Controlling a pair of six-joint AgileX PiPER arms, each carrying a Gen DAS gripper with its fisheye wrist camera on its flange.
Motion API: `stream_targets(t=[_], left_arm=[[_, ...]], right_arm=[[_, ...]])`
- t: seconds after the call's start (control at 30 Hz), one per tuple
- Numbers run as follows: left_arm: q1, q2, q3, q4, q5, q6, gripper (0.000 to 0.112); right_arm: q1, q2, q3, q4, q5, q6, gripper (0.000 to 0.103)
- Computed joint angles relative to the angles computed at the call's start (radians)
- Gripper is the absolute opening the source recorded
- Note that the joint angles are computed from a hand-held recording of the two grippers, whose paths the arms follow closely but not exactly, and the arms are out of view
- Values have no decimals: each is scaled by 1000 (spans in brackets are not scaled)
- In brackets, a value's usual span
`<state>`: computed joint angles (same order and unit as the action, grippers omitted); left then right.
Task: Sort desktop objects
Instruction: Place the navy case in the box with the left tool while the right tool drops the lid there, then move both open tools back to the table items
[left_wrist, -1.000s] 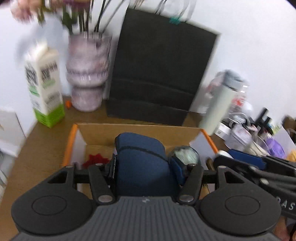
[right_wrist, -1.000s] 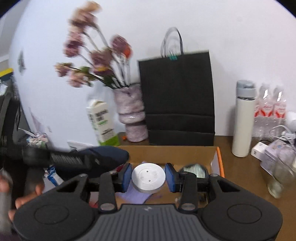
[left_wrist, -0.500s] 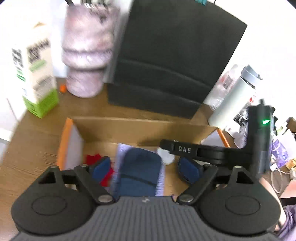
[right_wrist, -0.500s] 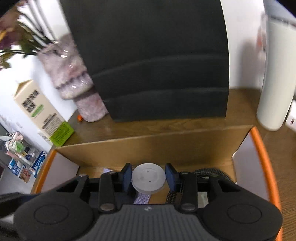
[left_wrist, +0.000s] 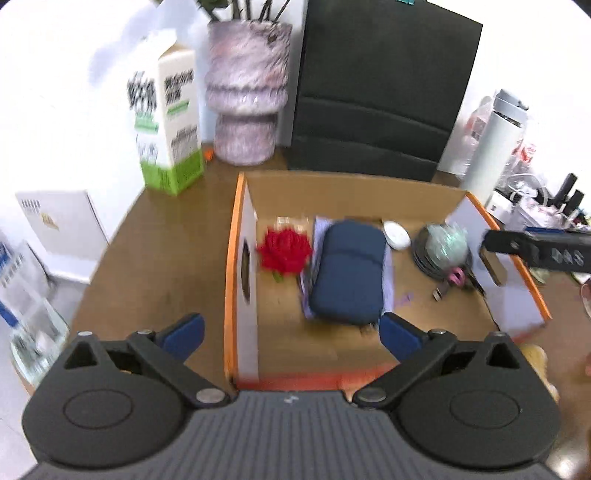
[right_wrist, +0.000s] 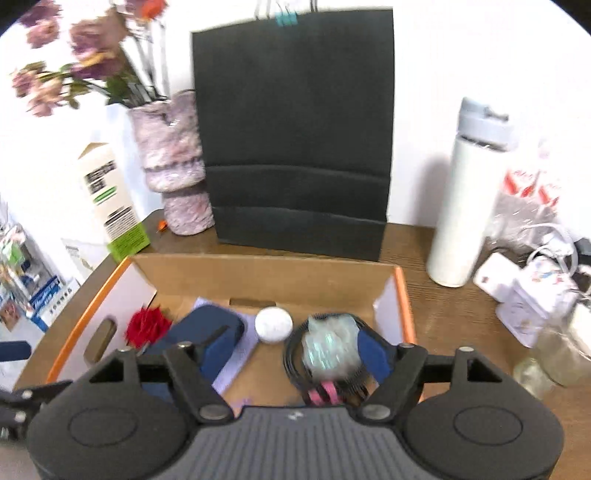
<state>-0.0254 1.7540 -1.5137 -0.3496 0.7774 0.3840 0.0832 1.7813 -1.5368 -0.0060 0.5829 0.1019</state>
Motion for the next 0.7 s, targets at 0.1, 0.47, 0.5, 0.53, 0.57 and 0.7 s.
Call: stream_targets(t=[0.1, 0.47, 0.5, 0.53, 0.57, 0.7], left_arm=[[37, -64, 101, -9, -10, 4, 103], [307, -486, 783, -507, -182, 649, 103], [341, -523, 846, -562, -185, 720, 103], [378, -565, 911, -615, -188, 789, 103], [426, -612, 979, -682, -174, 880, 103], [558, -729, 1110, -739, -44, 1081, 103]], right_arm=[[36, -152, 214, -155, -92, 93, 81], [370, -627, 897, -1081, -148, 1129, 83], [457, -656, 946, -1158, -65, 1229, 83], [544, -680, 992, -1212, 9, 1329, 83], [623, -708, 1039, -1241, 65, 1429, 83], [887, -824, 1207, -1313, 175, 1793, 81]])
